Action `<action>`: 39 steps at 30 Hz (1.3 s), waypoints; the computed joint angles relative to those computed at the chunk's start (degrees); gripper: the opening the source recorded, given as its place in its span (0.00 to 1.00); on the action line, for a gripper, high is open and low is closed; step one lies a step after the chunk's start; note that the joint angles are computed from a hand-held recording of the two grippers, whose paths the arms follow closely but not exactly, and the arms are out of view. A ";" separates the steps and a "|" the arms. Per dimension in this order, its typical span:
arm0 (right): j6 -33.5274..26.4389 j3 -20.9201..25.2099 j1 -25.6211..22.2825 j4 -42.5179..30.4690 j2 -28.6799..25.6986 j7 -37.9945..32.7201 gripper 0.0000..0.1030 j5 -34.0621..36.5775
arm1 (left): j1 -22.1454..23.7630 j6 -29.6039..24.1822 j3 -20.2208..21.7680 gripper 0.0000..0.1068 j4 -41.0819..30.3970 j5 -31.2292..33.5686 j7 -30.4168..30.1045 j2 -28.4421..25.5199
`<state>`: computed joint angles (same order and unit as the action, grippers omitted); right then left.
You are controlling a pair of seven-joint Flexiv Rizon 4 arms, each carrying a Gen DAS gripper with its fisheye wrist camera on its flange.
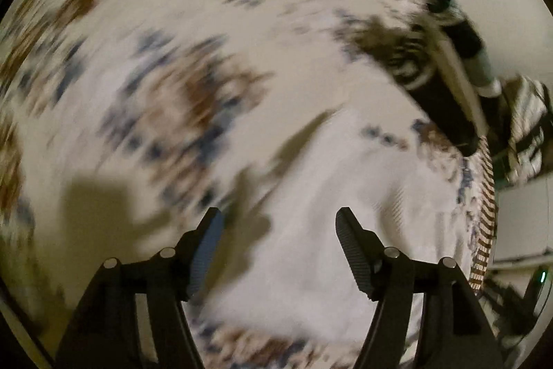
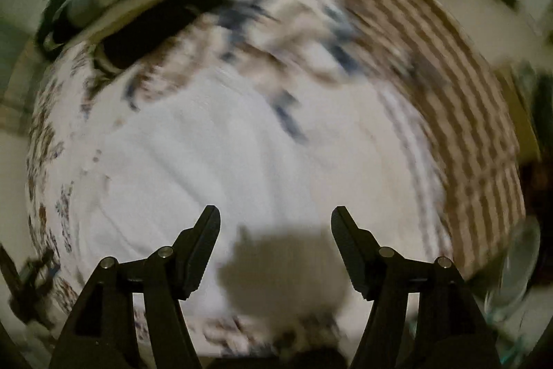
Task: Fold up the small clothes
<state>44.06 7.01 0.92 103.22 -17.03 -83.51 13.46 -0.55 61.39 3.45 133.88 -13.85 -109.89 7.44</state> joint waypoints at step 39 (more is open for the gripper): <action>17.60 0.14 4.53 -13.40 -17.57 7.61 0.04 -14.59 | -0.53 5.66 2.21 0.02 -19.53 10.89 3.81 -22.42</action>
<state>61.66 7.15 5.46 89.82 -34.60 -75.90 -1.12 -1.09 67.05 5.66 114.35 -2.96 -106.08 -14.98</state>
